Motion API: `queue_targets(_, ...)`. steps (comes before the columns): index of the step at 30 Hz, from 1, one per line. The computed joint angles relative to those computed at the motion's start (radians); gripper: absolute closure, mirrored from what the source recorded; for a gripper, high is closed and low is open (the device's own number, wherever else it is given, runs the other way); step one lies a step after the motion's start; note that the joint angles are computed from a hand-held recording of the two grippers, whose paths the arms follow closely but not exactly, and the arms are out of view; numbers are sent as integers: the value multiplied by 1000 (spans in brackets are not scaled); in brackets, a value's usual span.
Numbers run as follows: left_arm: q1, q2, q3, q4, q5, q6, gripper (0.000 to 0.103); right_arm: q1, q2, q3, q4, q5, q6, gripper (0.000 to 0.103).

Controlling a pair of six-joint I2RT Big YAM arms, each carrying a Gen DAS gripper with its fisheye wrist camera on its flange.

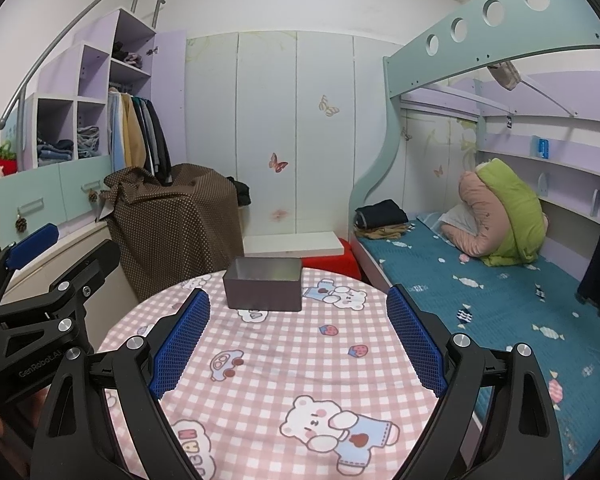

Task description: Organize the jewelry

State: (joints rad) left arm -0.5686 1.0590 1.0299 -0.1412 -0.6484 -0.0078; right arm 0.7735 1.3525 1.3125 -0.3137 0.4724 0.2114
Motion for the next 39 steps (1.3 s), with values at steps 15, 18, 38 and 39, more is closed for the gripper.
queue_targets(15, 5, -5, -8, 9, 4, 2, 12, 1, 2, 3, -5, -2, 4, 16)
queue_targets(18, 16, -11, -15, -3, 21, -20, 12, 2, 7, 8, -9, 5, 0, 16)
queue_targets(38, 18, -3, -9, -3, 15, -9, 12, 2, 13, 6, -11, -3, 11, 16)
queue_targets(39, 18, -2, -8, -4, 15, -9, 12, 3, 13, 6, -12, -3, 12, 16)
